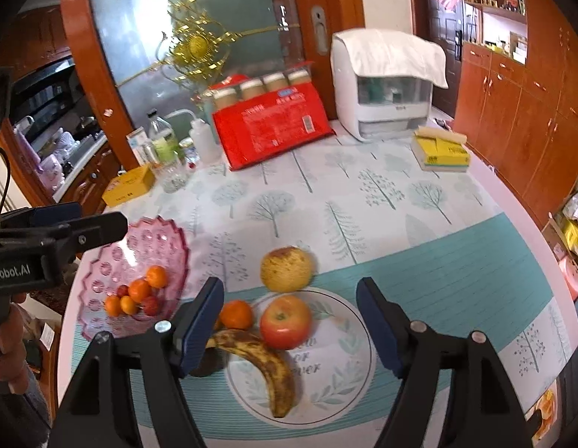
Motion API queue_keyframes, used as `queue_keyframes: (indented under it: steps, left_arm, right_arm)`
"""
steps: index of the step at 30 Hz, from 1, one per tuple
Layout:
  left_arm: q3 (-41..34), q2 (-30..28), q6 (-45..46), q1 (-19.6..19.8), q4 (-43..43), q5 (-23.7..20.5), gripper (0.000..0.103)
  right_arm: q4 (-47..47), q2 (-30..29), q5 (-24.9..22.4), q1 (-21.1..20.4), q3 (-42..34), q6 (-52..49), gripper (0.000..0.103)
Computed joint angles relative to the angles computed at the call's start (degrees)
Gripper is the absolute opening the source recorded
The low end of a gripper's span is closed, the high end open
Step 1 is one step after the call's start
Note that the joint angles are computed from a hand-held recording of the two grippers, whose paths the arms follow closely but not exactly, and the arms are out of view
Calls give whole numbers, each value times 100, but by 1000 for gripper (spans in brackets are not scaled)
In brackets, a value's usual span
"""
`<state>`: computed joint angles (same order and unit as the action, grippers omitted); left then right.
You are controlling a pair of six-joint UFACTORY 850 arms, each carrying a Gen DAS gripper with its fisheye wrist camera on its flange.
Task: Organize fruits
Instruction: 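Withdraw both tools from the bowl back toward the fruit plate, then grasp the red apple with the right tool while the left tool grasps the speckled pear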
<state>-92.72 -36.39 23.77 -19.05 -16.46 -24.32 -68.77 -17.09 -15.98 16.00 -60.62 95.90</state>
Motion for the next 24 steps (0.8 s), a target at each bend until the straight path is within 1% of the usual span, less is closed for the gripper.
queue_keyframes:
  steps: [4, 11, 12, 15, 18, 24]
  left_arm:
    - [-123, -239, 16, -54, 53, -118, 90]
    - [-187, -493, -130, -108, 323, -217, 90]
    - [-201, -533, -132, -103, 316, -254, 90]
    - [-214, -613, -131, -76, 288, -338, 90]
    - [-213, -681, -174, -58, 306, -397, 90]
    - [-242, -789, -198, -6, 265, -480, 90]
  right_arm:
    - [777, -299, 83, -147, -118, -675, 74]
    - [2733, -770, 444, -392, -218, -2196, 74]
    - [3130, -841, 486, -427, -240, -2537, 74]
    - [4155, -1008, 546, -492, -316, -3454, 74]
    - [4967, -1148, 571, -521, -419, -4229, 74]
    - [6032, -1361, 524, -533, -572, -5287, 74]
